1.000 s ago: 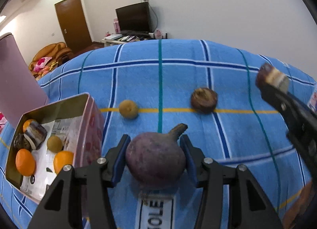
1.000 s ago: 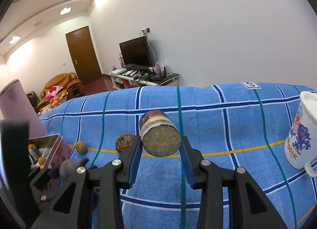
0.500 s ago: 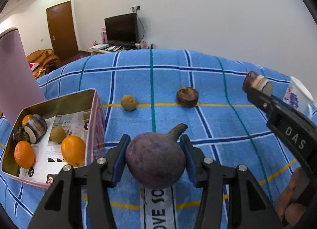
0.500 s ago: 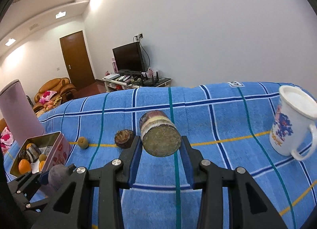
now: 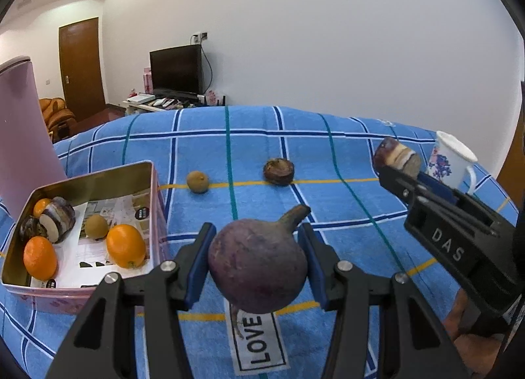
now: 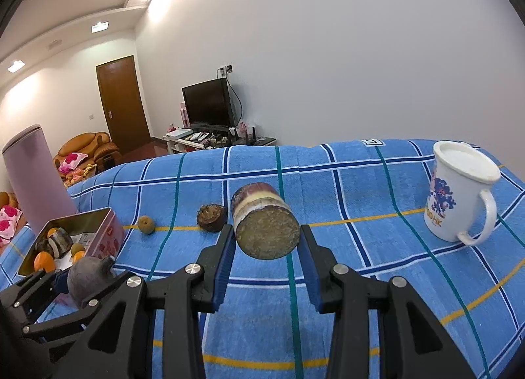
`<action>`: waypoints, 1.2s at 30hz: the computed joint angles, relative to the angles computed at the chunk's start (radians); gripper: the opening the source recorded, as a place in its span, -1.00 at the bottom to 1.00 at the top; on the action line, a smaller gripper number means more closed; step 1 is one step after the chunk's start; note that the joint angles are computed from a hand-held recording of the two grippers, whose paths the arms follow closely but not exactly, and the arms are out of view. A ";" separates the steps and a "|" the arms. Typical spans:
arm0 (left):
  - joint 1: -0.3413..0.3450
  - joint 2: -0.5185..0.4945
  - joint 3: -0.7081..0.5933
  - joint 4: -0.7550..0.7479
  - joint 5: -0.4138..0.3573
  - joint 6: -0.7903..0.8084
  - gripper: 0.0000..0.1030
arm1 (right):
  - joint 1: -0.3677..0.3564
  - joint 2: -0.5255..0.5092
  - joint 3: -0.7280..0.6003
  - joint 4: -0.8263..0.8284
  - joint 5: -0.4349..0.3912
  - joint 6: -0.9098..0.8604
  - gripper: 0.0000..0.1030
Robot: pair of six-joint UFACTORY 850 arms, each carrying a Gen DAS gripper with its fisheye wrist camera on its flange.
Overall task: Organize fruits
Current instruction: 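Carry the purple turnip and the root slice over the tin box with both tools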
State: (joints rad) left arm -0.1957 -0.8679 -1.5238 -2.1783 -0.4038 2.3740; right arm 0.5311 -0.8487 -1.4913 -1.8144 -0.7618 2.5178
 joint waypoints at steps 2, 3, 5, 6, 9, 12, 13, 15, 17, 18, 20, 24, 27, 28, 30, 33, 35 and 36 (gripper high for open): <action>0.002 0.003 0.004 -0.001 0.000 0.004 0.03 | 0.007 0.002 0.003 0.003 -0.009 0.002 -0.21; 0.003 0.003 0.005 -0.003 0.004 0.006 0.04 | 0.011 0.002 0.004 0.006 -0.011 0.000 -0.21; 0.005 0.003 0.005 0.007 0.004 -0.006 0.03 | 0.016 0.003 0.004 0.012 -0.019 -0.004 -0.21; 0.008 0.003 0.005 0.016 0.003 -0.017 0.03 | 0.016 0.003 0.004 0.012 -0.020 -0.005 -0.21; 0.014 0.007 0.010 0.024 -0.008 -0.026 0.03 | 0.024 0.006 0.011 0.015 -0.033 -0.004 -0.21; 0.019 0.018 0.026 0.003 -0.027 0.002 0.04 | 0.036 0.005 0.010 0.015 -0.050 -0.010 -0.21; 0.020 0.021 0.030 -0.011 -0.031 0.018 0.04 | 0.038 0.005 0.009 0.014 -0.053 -0.014 -0.21; 0.023 0.027 0.040 -0.041 -0.042 0.052 0.03 | 0.043 0.000 0.002 0.015 -0.061 -0.027 -0.21; 0.024 0.029 0.043 -0.047 -0.046 0.057 0.04 | 0.052 -0.004 -0.005 0.021 -0.081 -0.046 -0.21; 0.026 0.030 0.044 -0.043 -0.049 0.054 0.04 | 0.054 -0.005 -0.007 0.024 -0.088 -0.053 -0.21; 0.030 0.030 0.042 -0.026 -0.054 0.036 0.03 | 0.060 -0.008 -0.011 0.029 -0.096 -0.065 -0.21; 0.038 0.035 0.047 -0.009 -0.070 0.018 0.03 | 0.066 -0.013 -0.020 0.042 -0.097 -0.082 -0.21; 0.046 0.041 0.052 -0.017 -0.086 0.029 0.03 | 0.069 -0.014 -0.024 0.048 -0.096 -0.090 -0.21; 0.049 0.043 0.053 -0.021 -0.092 0.033 0.04 | 0.070 -0.020 -0.035 0.054 -0.094 -0.098 -0.21; 0.054 0.044 0.051 -0.025 -0.098 0.035 0.04 | 0.071 -0.025 -0.044 0.059 -0.091 -0.105 -0.21; 0.064 0.042 0.044 -0.029 -0.104 0.033 0.03 | 0.075 -0.033 -0.061 0.061 -0.084 -0.120 -0.21; 0.070 0.039 0.036 -0.029 -0.105 0.028 0.03 | 0.081 -0.043 -0.078 0.064 -0.087 -0.137 -0.21; 0.074 0.037 0.031 -0.026 -0.105 0.021 0.03 | 0.084 -0.047 -0.087 0.064 -0.088 -0.145 -0.21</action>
State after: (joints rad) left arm -0.1222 -0.8313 -1.4929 -2.2041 -0.5090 2.3948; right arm 0.6147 -0.8960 -1.5781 -1.7499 -0.8496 2.3732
